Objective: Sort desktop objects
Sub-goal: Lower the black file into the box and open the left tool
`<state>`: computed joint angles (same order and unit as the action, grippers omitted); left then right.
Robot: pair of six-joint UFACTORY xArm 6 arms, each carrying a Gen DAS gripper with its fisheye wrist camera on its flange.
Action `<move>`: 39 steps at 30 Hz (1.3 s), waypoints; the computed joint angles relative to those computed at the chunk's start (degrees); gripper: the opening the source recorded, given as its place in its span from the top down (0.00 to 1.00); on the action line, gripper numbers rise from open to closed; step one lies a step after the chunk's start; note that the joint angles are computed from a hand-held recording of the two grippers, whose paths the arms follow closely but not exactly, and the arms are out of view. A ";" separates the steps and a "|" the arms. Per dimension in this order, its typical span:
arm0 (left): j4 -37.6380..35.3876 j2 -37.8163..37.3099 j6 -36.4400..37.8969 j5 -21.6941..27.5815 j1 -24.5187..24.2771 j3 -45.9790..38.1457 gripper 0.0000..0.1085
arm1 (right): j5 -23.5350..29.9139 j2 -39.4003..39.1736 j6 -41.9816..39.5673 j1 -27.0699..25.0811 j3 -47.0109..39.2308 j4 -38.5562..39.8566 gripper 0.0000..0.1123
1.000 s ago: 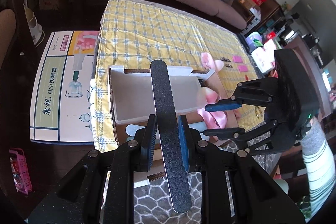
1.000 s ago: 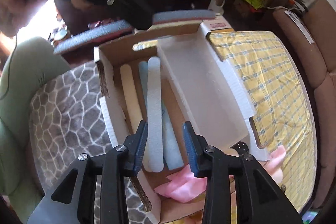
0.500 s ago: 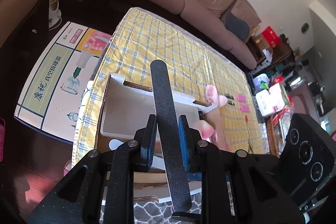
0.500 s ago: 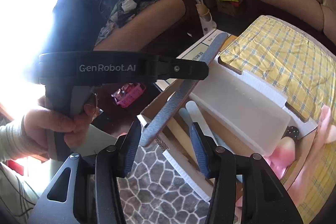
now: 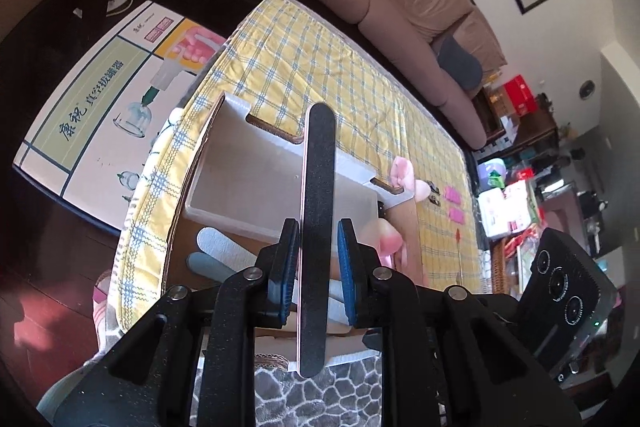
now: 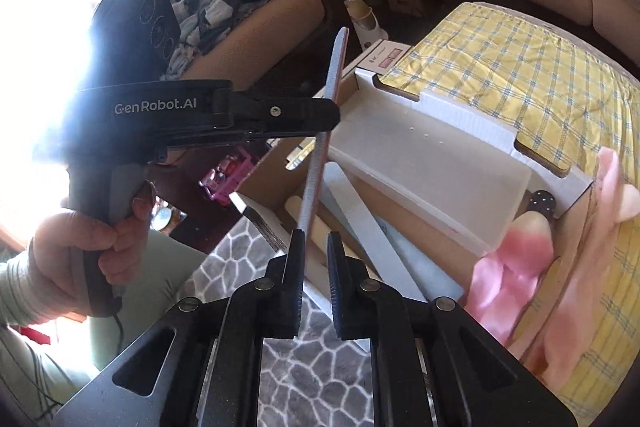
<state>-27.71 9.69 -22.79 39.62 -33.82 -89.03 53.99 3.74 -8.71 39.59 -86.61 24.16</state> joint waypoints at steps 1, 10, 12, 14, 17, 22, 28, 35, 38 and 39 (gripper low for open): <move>0.34 -0.41 -0.95 -0.81 -0.14 0.82 0.84 | 1.38 0.17 0.72 -0.29 -0.72 -1.18 0.91; 4.99 -2.33 -5.05 -1.33 -0.83 2.71 0.84 | 0.19 0.66 9.23 1.05 -1.88 -8.53 0.57; 6.67 -2.73 -5.46 -0.56 -0.49 2.35 0.84 | 0.74 2.23 11.74 1.95 -3.57 -11.97 0.54; 7.82 -2.92 -5.44 0.33 0.11 1.80 0.84 | 0.65 3.79 12.97 2.70 -4.95 -12.32 0.51; 9.29 -2.43 -5.08 2.99 1.04 -0.20 0.75 | 2.29 7.83 14.62 3.74 -9.89 -13.47 0.48; 8.95 -0.80 -2.23 7.58 2.59 -3.36 0.63 | 9.41 15.56 16.54 4.95 -19.91 -15.88 0.46; 4.21 1.14 4.14 12.42 3.43 -5.76 0.54 | 16.08 18.85 11.31 5.23 -24.80 -18.74 0.73; 2.64 2.30 6.48 13.57 3.65 -7.43 0.53 | 27.72 20.01 -4.30 3.67 -29.49 -20.82 0.79; 3.16 2.96 7.05 14.64 3.81 -8.66 0.53 | 30.35 19.83 -12.33 2.48 -29.79 -19.18 0.79; 3.39 3.11 6.95 14.85 3.86 -8.94 0.53 | 31.74 19.93 -16.07 2.36 -30.13 -18.90 0.79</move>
<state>-24.33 12.80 -15.84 54.48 -29.96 -97.96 85.73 23.66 -24.79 41.94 -116.75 5.26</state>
